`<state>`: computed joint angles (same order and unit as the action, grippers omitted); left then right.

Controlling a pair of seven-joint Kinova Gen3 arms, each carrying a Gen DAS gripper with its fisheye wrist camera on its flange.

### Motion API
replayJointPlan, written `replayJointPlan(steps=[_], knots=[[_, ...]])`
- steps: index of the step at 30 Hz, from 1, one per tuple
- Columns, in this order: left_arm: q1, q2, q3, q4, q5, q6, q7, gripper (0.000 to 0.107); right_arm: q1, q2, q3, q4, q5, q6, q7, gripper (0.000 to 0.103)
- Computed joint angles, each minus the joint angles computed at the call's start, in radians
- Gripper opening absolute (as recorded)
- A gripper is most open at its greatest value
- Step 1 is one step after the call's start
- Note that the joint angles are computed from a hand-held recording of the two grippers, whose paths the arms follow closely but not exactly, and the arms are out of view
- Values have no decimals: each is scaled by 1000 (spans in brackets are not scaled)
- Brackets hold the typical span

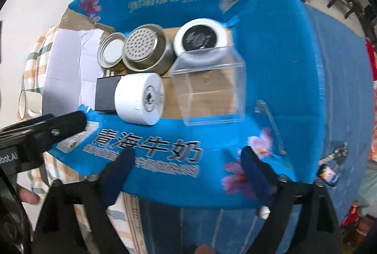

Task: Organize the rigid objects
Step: 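Withdraw both tools from the blue box toward the white device and lighter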

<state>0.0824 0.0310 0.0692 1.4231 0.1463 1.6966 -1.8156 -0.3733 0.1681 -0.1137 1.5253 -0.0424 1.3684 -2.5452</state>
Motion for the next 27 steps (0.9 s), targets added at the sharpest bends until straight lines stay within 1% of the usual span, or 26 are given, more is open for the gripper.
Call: replayJointPlan(steps=[2,4,5,7,9,17,19,24,27], knots=[[-3,-45,-4,9,13,-15,0,100,-18,-5,-4,-31,36,50,-20,94],[12,-126,13,32,-1,-65,0,100,-50,-32,-18,-56,79,111,-56,94],[14,-148,6,31,-6,-77,-10,100,-57,-44,-21,-71,94,144,-64,94],[13,-185,-3,12,3,-79,-19,100,-77,-63,-32,-100,126,182,-90,94],[14,-202,-3,5,7,-80,-14,100,-97,-62,-44,-138,153,214,-111,94],[18,-282,-15,-49,21,-23,-17,100,-172,-126,-98,-302,250,382,-173,94],[17,-300,-32,-69,43,1,-19,100,-188,-139,-112,-339,267,412,-187,94],[13,-333,-44,-138,58,48,-11,100,-241,-142,-151,-461,332,517,-216,94],[14,-346,-52,-173,70,74,-8,100,-271,-138,-162,-516,362,560,-225,94]])
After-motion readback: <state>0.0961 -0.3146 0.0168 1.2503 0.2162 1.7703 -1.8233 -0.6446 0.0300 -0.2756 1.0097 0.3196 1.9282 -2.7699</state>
